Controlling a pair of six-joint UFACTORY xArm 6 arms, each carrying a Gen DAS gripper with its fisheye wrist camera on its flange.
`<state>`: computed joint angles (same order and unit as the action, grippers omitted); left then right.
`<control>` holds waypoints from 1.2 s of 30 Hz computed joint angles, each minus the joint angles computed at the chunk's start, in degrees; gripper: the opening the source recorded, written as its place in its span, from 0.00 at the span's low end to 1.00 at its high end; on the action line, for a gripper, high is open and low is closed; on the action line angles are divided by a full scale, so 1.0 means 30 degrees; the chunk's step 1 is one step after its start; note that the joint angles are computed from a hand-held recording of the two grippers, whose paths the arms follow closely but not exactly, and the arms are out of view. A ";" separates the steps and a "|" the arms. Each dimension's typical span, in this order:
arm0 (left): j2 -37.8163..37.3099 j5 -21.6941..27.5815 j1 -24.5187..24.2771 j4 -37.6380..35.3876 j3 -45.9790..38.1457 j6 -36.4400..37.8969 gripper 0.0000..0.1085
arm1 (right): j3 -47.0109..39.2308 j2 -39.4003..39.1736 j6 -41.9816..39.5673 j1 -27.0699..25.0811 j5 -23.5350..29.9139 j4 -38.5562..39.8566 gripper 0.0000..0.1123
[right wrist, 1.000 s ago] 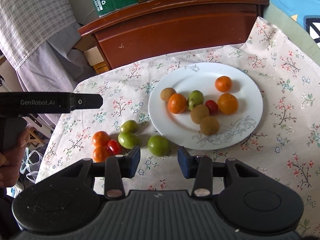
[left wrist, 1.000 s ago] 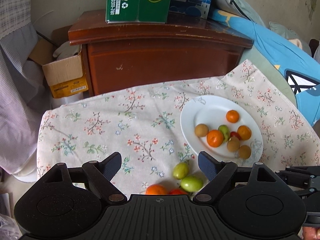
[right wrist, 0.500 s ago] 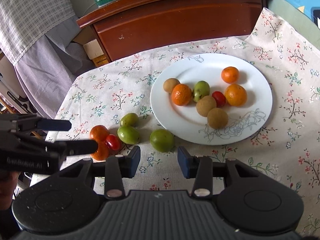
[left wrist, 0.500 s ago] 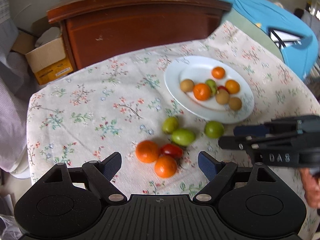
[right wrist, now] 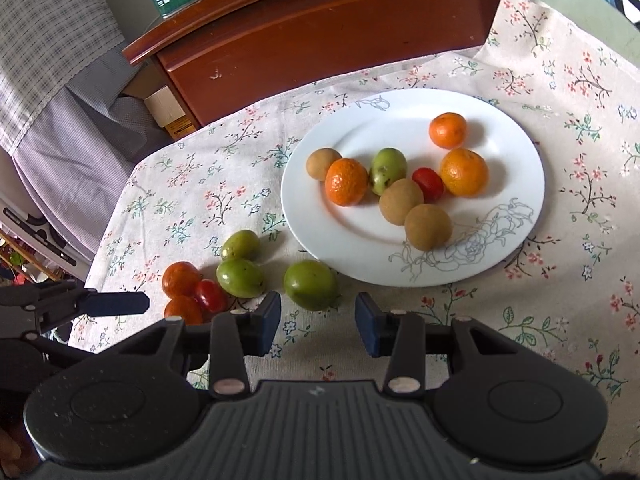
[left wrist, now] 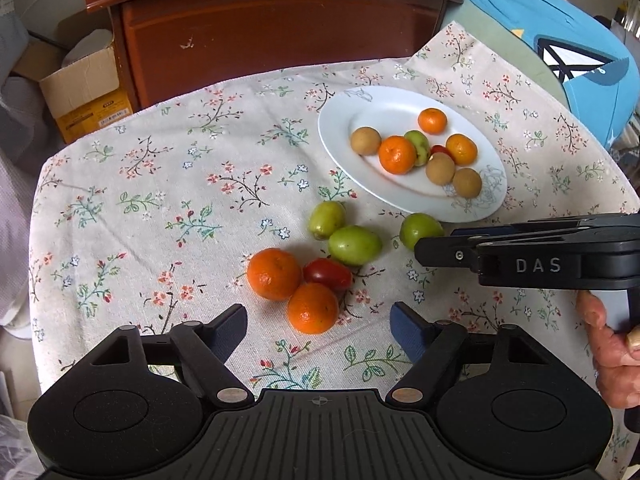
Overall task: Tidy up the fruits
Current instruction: 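Withdraw both tools from the plate back toward the fruit row, then close left tool on a tangerine while right tool closes on a green jujube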
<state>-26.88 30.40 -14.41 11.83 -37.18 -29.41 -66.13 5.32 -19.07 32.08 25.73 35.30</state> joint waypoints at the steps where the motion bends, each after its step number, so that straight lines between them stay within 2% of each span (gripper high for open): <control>1: 0.0058 0.0003 -0.0035 0.0053 -0.0027 -0.0072 0.66 | -0.0020 0.0048 0.0010 0.0027 -0.0043 -0.0001 0.38; 4: 0.0200 -0.0007 -0.0103 0.0490 -0.0046 -0.0462 0.60 | -0.0094 0.0185 -0.0087 0.0150 -0.0217 0.0063 0.38; 7: 0.0340 -0.0153 -0.0155 0.0475 -0.0048 -0.0469 0.48 | -0.0098 0.0279 -0.0147 0.0241 -0.0496 0.0075 0.38; 12: 0.0568 -0.0388 -0.0286 0.0595 -0.0030 -0.0723 0.46 | -0.0171 0.0422 0.0001 0.0265 -0.0707 0.0141 0.38; 15: 0.0598 -0.0309 -0.0353 0.1368 -0.0081 -0.1150 0.38 | -0.0133 0.0441 0.0072 0.0291 -0.0888 -0.0015 0.35; 19: 0.0601 -0.0373 -0.0207 0.1462 -0.0077 -0.1438 0.34 | -0.0186 0.0435 -0.0387 0.0187 -0.0644 0.0622 0.28; 23: 0.0667 -0.0140 -0.0278 0.2555 -0.0197 -0.2142 0.24 | -0.0205 0.0403 -0.0411 0.0177 -0.0495 0.0675 0.28; 36: -0.0009 0.0259 -0.0633 0.3099 -0.0280 -0.2981 0.24 | 0.0014 -0.0221 -0.1220 0.0119 0.0071 0.1637 0.28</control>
<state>-26.91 31.18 -16.31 21.12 -38.02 -38.35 -66.09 4.65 -22.74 32.44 25.94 40.21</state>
